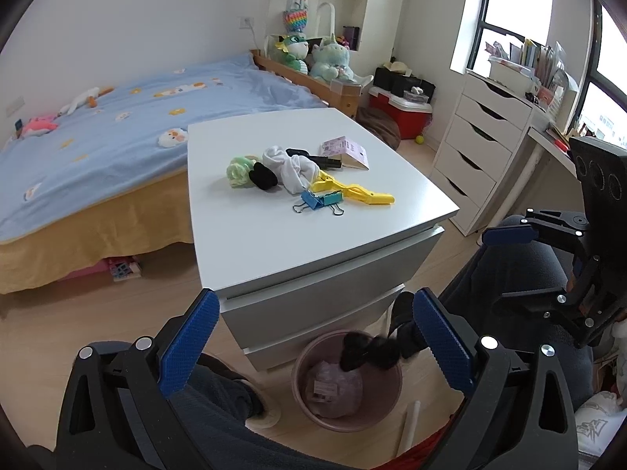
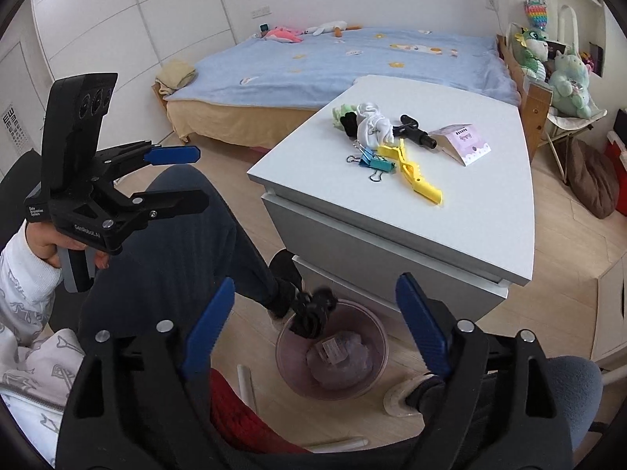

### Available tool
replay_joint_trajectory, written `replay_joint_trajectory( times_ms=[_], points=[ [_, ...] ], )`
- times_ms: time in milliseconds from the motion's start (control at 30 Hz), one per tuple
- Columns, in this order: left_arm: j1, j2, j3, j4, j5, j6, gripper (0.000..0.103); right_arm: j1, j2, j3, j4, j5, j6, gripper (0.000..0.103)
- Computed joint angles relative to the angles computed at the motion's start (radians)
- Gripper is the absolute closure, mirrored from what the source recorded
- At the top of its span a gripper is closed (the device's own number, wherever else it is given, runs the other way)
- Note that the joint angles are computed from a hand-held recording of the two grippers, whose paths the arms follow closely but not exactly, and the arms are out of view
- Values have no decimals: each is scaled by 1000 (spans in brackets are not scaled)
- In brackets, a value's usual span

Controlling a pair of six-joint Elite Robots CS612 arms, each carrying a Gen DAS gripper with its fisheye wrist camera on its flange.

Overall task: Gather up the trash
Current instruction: 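Drop the white box and black cloth into the pink bin with both tools, then grasp the yellow hair clip with the right tool and lift it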

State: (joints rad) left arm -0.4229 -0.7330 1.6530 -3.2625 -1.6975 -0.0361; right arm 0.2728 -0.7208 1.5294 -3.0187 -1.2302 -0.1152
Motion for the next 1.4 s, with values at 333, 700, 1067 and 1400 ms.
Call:
replay_joint_trajectory(
  times_ms=[333, 700, 1067, 1400],
  points=[
    [-4, 3, -2, 10, -6, 6, 8, -1, 0, 5, -22, -48, 37, 5],
    [-9, 8, -7, -8, 9, 23, 8, 0, 2, -10, -34, -93, 31, 5],
    [4, 23, -59, 7, -4, -6, 8, -11, 39, -128, 53, -112, -2, 5],
    [17, 35, -90, 11, -9, -37, 8, -10, 114, -306, 239, -123, -141, 5]
  ],
)
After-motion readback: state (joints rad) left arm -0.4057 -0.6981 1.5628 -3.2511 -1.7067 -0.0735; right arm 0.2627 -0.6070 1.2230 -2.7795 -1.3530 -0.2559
